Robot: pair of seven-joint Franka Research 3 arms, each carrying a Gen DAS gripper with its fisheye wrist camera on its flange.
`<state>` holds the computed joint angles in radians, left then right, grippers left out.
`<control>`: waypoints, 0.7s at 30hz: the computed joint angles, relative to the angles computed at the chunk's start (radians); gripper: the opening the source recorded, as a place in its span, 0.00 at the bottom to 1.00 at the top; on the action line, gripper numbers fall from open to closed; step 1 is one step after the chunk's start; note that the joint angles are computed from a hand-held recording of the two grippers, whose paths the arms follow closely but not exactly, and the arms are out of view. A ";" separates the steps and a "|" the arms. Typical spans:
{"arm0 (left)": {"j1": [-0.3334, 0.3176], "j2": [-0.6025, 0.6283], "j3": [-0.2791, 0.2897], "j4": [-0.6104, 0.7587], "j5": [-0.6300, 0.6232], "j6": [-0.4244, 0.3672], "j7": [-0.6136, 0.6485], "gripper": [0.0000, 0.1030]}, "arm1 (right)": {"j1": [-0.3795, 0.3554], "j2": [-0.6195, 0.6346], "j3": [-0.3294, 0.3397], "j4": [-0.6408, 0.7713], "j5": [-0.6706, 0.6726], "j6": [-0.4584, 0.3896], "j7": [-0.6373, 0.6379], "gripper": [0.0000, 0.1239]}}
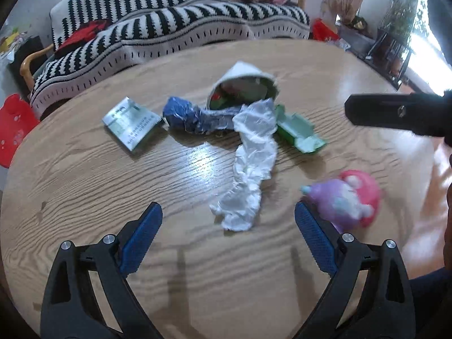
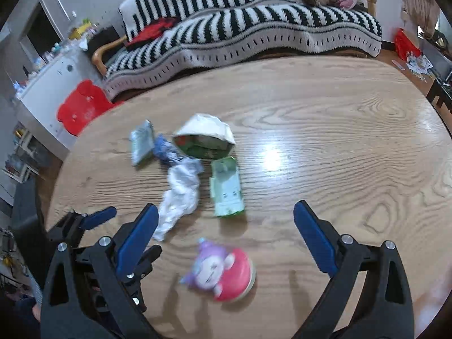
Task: Collect trash
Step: 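Grasp the white tissue with the left tool while the right tool grasps the green plastic tray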
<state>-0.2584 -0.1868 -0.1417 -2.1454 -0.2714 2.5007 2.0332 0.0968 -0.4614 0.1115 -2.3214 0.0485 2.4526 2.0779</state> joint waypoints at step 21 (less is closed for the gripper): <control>0.018 0.092 -0.032 0.041 -0.063 0.041 0.008 0.56 | 0.024 0.168 -0.037 0.055 0.015 0.005 -0.045 0.62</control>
<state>-0.2402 -0.0950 -0.1741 -2.1048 -0.3344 2.5421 2.0414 0.1211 -0.2939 0.0748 -2.2664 0.0633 2.4578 2.0332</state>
